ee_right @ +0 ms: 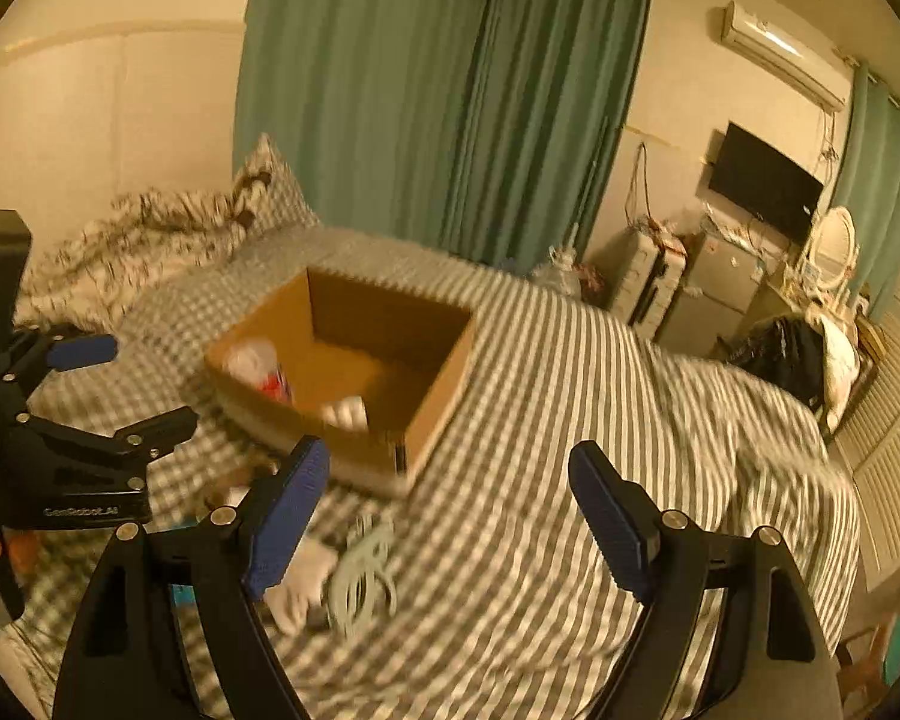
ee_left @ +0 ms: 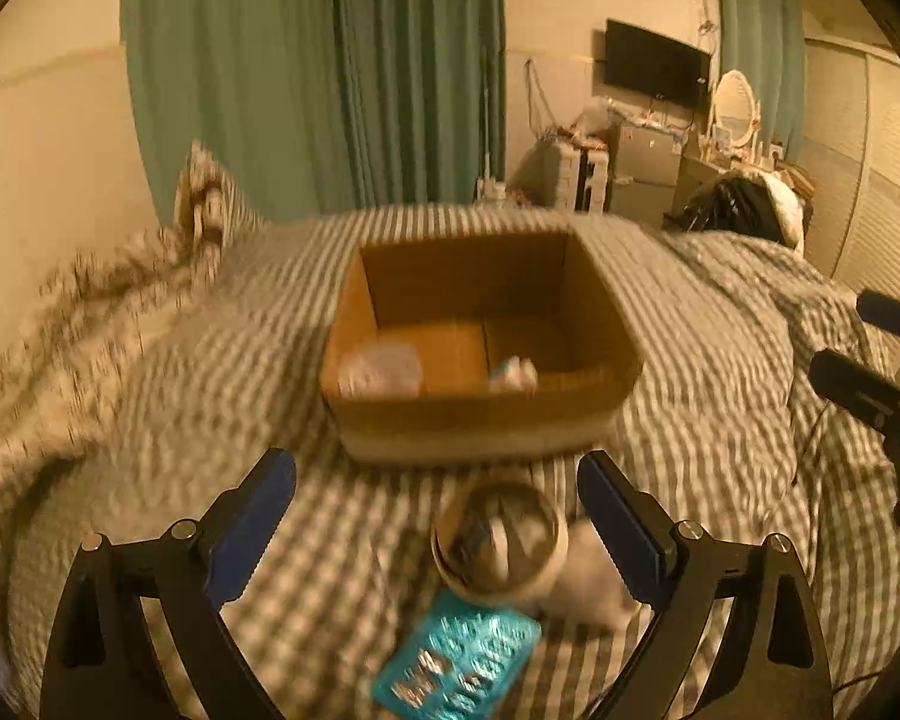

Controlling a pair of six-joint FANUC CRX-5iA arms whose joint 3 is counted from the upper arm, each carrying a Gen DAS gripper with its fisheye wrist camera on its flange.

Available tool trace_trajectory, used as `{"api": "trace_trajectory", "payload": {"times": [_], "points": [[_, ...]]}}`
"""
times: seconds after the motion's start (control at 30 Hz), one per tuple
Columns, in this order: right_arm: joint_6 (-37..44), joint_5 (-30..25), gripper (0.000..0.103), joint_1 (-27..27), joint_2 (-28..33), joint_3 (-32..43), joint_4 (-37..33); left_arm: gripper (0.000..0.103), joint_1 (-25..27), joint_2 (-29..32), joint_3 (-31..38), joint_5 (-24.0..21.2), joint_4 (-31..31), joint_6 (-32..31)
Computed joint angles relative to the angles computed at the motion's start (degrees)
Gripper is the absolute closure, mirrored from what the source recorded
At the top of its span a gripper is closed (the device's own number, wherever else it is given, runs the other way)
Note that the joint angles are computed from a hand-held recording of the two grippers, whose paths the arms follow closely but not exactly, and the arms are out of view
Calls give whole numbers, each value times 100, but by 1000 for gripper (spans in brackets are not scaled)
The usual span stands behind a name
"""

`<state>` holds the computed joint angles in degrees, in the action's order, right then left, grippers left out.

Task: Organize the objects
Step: 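Grasp the tape roll with the left tool while the right tool grasps the grey clip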

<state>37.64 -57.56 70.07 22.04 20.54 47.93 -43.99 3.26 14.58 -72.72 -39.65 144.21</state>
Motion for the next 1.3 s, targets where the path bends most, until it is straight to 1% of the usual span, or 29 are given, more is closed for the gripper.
{"api": "trace_trajectory", "payload": {"times": [0.1,0.13,0.23,0.3,0.4,0.5,0.6,0.67,0.73,0.8,0.83,0.87,0.9,0.93,0.97,1.0,1.03,1.07,1.1,1.17,1.3], "points": [[-291,-15,21,7,59,-266,-215,6,98,-5,-374,270,292,305],[-339,4,21,-5,97,-330,-394,6,144,-27,-517,383,405,412],[-227,-33,21,-30,276,-294,-808,6,279,-31,-817,634,699,532],[-29,-42,21,-61,369,-207,-1075,6,362,-14,-943,756,870,458],[66,-30,21,-94,442,-195,-1274,6,435,5,-1045,938,1007,412],[187,-139,21,-126,590,-38,-1392,6,470,88,-1007,1055,1072,216],[336,-37,21,-200,605,43,-1831,6,490,250,-898,1060,1076,34],[385,-27,23,-214,608,59,-1915,6,590,310,-888,1147,1183,-84],[369,-101,27,-220,650,93,-1884,6,669,312,-926,1277,1265,-118],[350,-105,34,-239,650,100,-1903,6,709,326,-938,1367,1304,-180],[364,-96,35,-245,644,101,-1921,6,715,346,-927,1389,1305,-221],[376,-89,40,-247,643,100,-1923,6,719,370,-912,1403,1300,-251],[382,-80,47,-245,648,101,-1911,6,736,380,-911,1433,1319,-284],[417,-93,51,-236,665,117,-1894,6,767,387,-925,1499,1365,-328],[452,-110,58,-229,684,135,-1882,7,792,388,-940,1558,1405,-360],[511,-143,65,-223,714,177,-1887,9,837,376,-980,1648,1485,-425],[592,-178,69,-216,744,223,-1924,12,887,355,-1038,1748,1593,-501],[650,-202,77,-214,760,260,-1972,20,930,324,-1101,1841,1695,-559],[693,-219,85,-211,767,276,-2011,21,951,300,-1137,1885,1764,-589],[734,-231,90,-201,753,269,-2041,21,913,274,-1128,1820,1723,-574],[593,-80,93,-162,588,85,-1907,22,764,194,-1083,1639,1572,-485]]}}
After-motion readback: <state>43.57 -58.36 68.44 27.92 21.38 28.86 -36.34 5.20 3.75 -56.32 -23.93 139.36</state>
